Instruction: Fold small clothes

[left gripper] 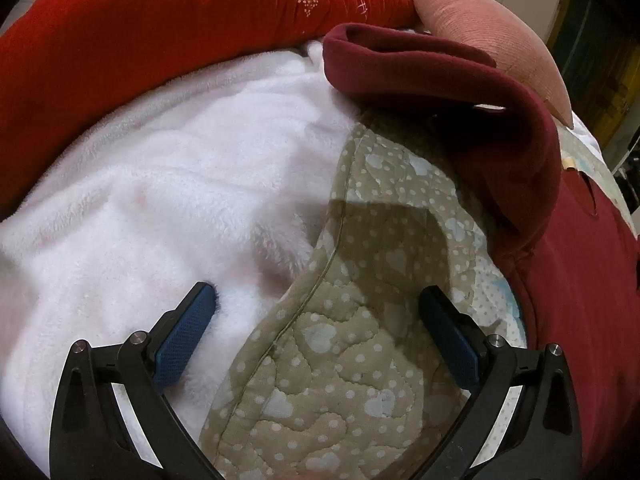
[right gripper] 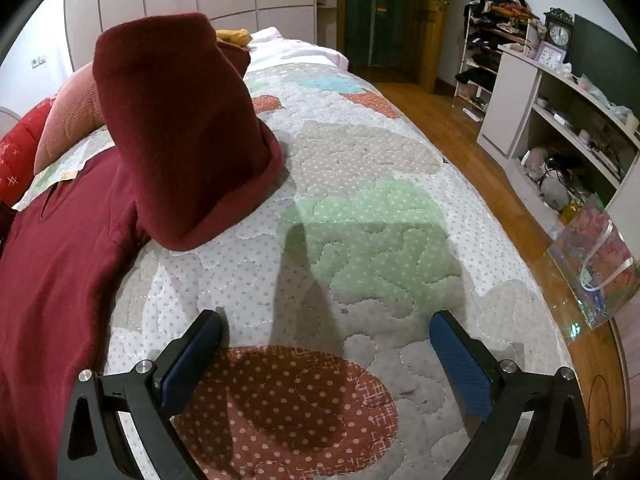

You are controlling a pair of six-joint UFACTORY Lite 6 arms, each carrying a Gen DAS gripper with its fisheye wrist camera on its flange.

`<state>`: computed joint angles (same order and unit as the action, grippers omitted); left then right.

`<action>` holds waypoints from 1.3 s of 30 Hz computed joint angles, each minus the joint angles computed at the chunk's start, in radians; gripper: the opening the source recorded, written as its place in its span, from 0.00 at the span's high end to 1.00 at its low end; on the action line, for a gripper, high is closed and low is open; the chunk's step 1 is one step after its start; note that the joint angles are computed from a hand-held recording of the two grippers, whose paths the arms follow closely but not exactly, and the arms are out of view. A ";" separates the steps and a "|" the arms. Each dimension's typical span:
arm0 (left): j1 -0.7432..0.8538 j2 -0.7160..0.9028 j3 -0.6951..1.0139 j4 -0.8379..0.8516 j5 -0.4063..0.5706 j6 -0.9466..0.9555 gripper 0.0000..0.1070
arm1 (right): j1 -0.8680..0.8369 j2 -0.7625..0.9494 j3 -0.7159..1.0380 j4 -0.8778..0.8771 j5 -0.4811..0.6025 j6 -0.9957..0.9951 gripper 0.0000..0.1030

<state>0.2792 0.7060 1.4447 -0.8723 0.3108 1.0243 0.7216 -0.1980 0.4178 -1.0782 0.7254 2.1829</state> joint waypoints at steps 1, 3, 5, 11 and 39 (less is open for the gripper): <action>0.001 -0.001 -0.001 0.007 -0.001 -0.008 0.04 | 0.000 0.001 0.000 0.000 0.001 0.001 0.00; 0.000 -0.006 0.003 0.064 0.001 -0.063 0.04 | 0.000 0.001 0.000 0.000 0.001 0.001 0.00; -0.012 -0.028 -0.014 0.122 -0.002 -0.123 0.04 | 0.000 0.001 0.000 0.000 0.001 0.001 0.00; -0.036 -0.219 -0.209 0.013 -0.033 0.026 0.05 | -0.001 0.005 0.003 -0.004 -0.001 0.003 0.00; -0.311 -0.786 -0.705 -0.063 -0.115 0.075 0.05 | 0.518 0.413 0.704 0.145 0.308 -0.096 0.00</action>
